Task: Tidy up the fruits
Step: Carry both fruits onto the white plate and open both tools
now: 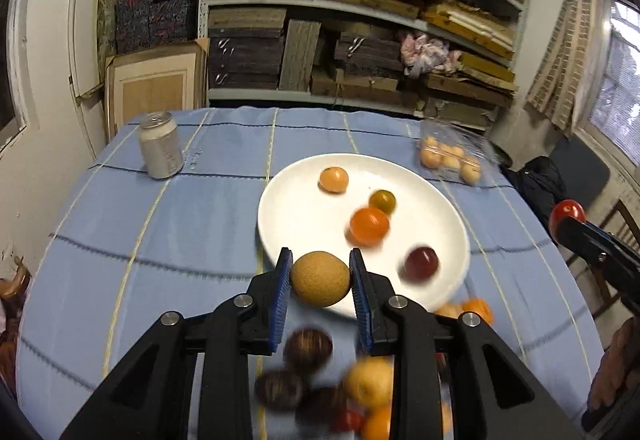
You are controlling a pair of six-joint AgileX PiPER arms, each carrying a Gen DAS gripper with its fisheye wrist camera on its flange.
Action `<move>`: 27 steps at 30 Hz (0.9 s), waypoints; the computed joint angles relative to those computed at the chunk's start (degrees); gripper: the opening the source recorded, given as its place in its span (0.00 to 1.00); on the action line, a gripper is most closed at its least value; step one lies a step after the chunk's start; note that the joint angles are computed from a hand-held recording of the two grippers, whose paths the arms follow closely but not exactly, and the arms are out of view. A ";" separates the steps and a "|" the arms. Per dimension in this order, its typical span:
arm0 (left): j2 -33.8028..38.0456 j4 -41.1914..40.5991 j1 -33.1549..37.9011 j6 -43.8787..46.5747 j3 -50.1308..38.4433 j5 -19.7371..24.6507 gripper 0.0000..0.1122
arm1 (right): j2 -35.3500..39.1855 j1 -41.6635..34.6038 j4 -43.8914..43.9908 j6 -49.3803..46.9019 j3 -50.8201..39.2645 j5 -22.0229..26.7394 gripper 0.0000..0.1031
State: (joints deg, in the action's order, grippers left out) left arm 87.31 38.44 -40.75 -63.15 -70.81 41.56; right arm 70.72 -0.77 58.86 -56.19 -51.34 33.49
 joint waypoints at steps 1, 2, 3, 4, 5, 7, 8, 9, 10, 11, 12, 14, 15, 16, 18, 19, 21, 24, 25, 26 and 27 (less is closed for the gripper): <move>3.06 -2.53 2.02 2.56 -2.44 -0.46 0.26 | 4.10 1.25 -0.69 1.16 -2.39 -1.92 0.28; 5.04 -3.96 3.20 3.74 -3.76 -0.65 0.26 | 8.48 2.36 -1.63 2.60 -4.91 -3.38 0.28; 7.16 -5.89 4.54 5.30 -5.05 -1.02 0.26 | 11.30 2.86 -2.18 3.20 -6.40 -4.13 0.28; 9.04 -7.87 5.68 6.97 -6.22 -1.34 0.26 | 15.98 3.85 -4.55 6.03 -9.51 -4.94 0.28; 11.19 -9.84 6.88 8.64 -7.49 -1.51 0.26 | 19.15 4.45 -5.71 7.51 -11.42 -5.47 0.28; 13.50 -11.71 8.33 10.77 -8.26 -2.39 0.26 | 24.91 5.39 -8.54 10.92 -15.31 -5.86 0.28; 13.78 -12.25 8.89 11.43 -7.96 -2.87 0.26 | 26.78 5.51 -8.66 11.11 -16.58 -5.81 0.28; 14.26 -12.89 9.41 12.07 -8.13 -3.20 0.26 | 28.21 5.63 -8.78 11.23 -17.56 -5.74 0.29; 14.36 -13.18 9.87 12.08 -7.90 -3.88 0.27 | 28.79 5.62 -7.94 10.20 -17.41 -6.22 0.29; 14.25 -13.53 10.33 12.13 -7.44 -4.90 0.29 | 29.00 5.79 -7.47 9.66 -17.21 -6.69 0.30; 13.90 -14.02 10.60 12.36 -6.97 -5.77 0.33 | 28.78 5.70 -6.96 9.08 -16.93 -6.73 0.36; 12.13 -13.83 10.56 10.88 -5.36 -7.09 0.43 | 26.31 4.73 -3.24 6.38 -15.23 -6.54 0.37; 10.83 -11.61 9.81 7.74 -4.48 -6.17 0.58 | 24.05 4.01 -1.85 5.48 -14.14 -6.16 0.37; 9.58 -9.16 9.02 4.66 -3.47 -5.70 0.65 | 20.63 2.65 1.47 3.04 -12.57 -4.96 0.37; 4.45 -3.94 7.21 -1.61 1.10 -5.52 0.66 | 11.69 -0.77 10.17 -4.80 -7.97 -0.91 0.54; 1.94 -2.53 6.47 -3.59 3.38 -5.35 0.68 | 7.69 -2.27 13.46 -8.42 -5.46 0.34 0.64; -4.05 2.69 3.71 -11.23 9.42 -3.81 0.72 | -2.05 -5.07 23.68 -19.06 2.61 0.25 0.91; -10.96 11.99 -3.49 -24.92 18.58 1.51 0.78 | -11.93 -8.61 32.17 -30.95 14.67 1.49 0.93; -12.82 14.46 -6.75 -29.89 22.03 4.08 0.78 | -13.78 -10.82 36.05 -35.86 19.94 2.98 0.93; -13.63 15.25 -8.73 -32.57 23.95 5.52 0.78 | -14.19 -12.74 39.11 -39.29 23.76 4.46 0.93; -14.05 15.46 -10.58 -34.74 25.55 6.83 0.78 | -13.91 -14.38 40.08 -40.43 26.63 5.13 0.93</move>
State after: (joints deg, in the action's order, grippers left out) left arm 73.27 53.90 -51.33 -97.89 -45.26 48.39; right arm 56.81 -15.15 98.94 -96.61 -24.72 38.62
